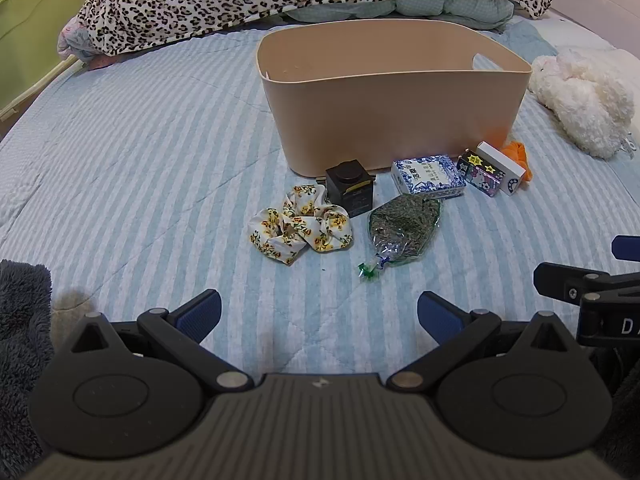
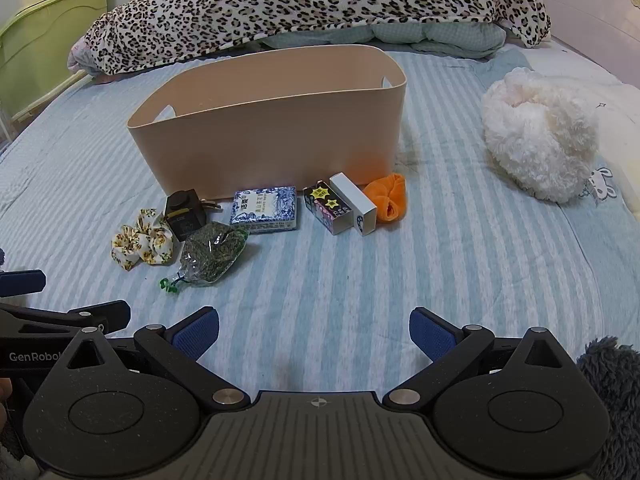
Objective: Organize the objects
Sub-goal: 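Move both tools toward the items lying beside the beige basket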
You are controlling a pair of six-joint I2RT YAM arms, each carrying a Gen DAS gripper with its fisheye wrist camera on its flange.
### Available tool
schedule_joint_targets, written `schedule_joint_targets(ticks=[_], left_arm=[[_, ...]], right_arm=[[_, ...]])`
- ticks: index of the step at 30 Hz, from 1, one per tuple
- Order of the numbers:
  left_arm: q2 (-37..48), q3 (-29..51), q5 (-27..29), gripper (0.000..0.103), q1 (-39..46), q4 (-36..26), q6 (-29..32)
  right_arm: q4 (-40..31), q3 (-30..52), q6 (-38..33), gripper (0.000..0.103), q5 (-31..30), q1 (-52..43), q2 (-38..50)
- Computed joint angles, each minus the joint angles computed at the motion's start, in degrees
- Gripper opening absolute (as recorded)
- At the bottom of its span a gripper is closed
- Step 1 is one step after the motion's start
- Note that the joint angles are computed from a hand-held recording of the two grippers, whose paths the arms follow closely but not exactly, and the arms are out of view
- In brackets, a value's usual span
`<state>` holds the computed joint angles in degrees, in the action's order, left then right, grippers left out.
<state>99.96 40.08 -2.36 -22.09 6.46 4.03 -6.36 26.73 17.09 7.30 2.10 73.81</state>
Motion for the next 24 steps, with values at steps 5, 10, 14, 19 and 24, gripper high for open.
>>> schedule_joint_targets(ticks=[5,10,14,19,24], left_arm=[[0.0,0.0,0.1,0.103,0.3,0.1,0.2],[-0.1,0.0,0.1,0.103,0.4,0.1,0.3],[-0.1,0.0,0.1,0.103,0.4,0.1,0.3],[-0.1,0.1,0.2,0.103,0.5,0.0,0.4],[-0.1,0.0,0.2,0.103,0.5,0.1,0.4]], right_arm=[[0.1,0.0,0.1,0.103,0.1,0.1,0.1],[0.4,-0.3,0.2,0.103,0.2,0.3,0.2],[0.4,-0.4,0.4,0.103,0.3,0.7,0.4],[0.0,0.0,0.5,0.103,0.5,0.9,0.6],[-0.3,0.3,0.7,0.103,0.6,1.1,0.8]])
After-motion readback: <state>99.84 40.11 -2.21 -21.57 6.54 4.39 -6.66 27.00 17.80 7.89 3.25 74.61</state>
